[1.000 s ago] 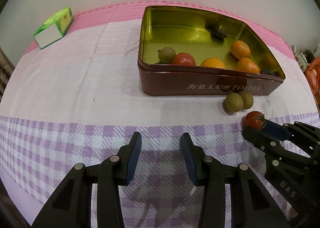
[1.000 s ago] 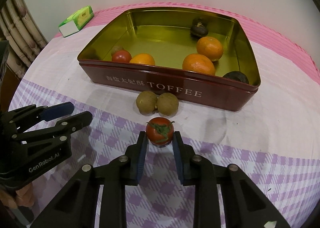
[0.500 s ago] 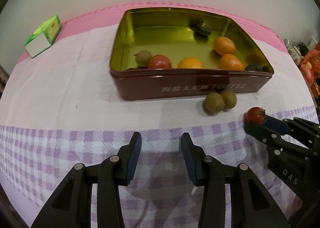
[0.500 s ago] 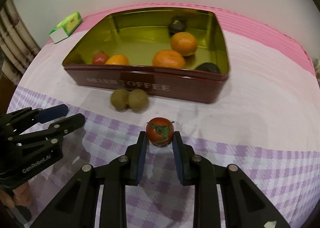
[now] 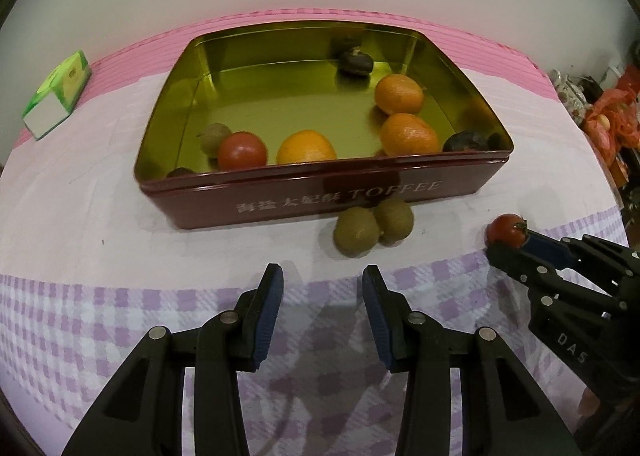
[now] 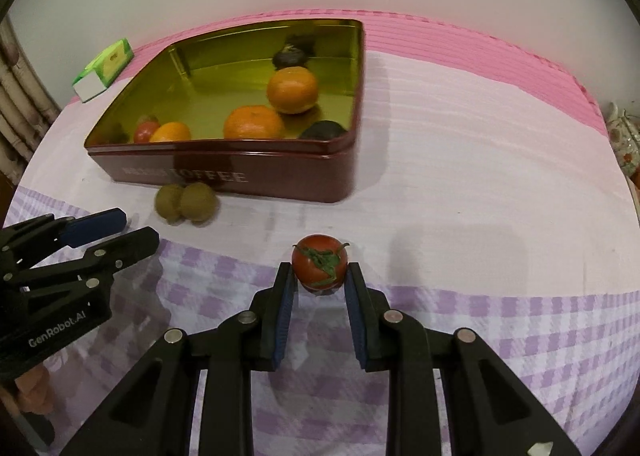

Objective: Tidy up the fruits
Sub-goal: 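Move left tool to the two olive-green fruits and close on them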

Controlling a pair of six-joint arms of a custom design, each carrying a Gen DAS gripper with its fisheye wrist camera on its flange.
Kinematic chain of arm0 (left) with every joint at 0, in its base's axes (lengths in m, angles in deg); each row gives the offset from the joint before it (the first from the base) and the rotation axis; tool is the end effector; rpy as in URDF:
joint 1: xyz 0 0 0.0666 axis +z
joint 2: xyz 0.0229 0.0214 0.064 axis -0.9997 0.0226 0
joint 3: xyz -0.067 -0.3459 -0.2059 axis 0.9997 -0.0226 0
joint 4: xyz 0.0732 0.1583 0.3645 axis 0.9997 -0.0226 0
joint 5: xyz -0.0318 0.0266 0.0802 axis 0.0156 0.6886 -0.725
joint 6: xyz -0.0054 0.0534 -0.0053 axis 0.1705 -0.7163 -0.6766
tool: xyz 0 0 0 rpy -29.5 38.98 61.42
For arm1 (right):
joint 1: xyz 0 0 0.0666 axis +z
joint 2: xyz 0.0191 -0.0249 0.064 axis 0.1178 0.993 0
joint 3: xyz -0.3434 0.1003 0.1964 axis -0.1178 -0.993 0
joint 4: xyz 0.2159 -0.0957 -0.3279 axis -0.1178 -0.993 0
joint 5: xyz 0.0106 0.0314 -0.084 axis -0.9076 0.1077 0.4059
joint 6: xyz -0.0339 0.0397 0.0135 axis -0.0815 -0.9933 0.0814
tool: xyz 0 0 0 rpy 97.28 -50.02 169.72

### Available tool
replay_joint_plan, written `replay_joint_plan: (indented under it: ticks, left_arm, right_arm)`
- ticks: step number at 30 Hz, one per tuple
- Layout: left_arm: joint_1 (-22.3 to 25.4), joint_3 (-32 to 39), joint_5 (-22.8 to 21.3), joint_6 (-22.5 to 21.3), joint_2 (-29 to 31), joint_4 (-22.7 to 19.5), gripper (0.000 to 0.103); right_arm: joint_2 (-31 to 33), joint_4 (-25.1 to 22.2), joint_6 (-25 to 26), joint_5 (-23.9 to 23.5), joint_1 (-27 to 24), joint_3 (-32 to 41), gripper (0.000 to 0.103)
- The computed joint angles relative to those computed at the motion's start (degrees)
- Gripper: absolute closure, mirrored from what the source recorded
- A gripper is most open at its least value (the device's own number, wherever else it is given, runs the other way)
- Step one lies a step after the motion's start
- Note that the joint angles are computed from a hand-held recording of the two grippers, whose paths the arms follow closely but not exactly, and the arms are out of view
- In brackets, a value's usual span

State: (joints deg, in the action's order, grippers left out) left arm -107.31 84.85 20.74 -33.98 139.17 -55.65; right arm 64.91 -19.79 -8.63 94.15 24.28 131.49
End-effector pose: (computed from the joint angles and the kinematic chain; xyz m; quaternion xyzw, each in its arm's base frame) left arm 0.5503 -0.1923 0.4962 0.2803 0.9342 -0.0955 0.1987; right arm 0.4624 0.1393 0.5095 0.1630 0.9634 0.0161 0.2120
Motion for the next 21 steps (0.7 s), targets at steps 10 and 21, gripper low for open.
replay_joint_plan:
  ticks: [10,21]
  left_arm:
    - [-2.0,0.7,0.1,1.5,0.7,-0.6,0.06]
    - [-3.8,1.6,-2.0,5.4,1.9,1.0,0.059]
  right_arm:
    - [-3.3,0.1,-0.7,0.3,-2.5,-3.4,0.079]
    - [-4.3,1.6,-1.5,-0.5,-3.1,-4.7,0.079]
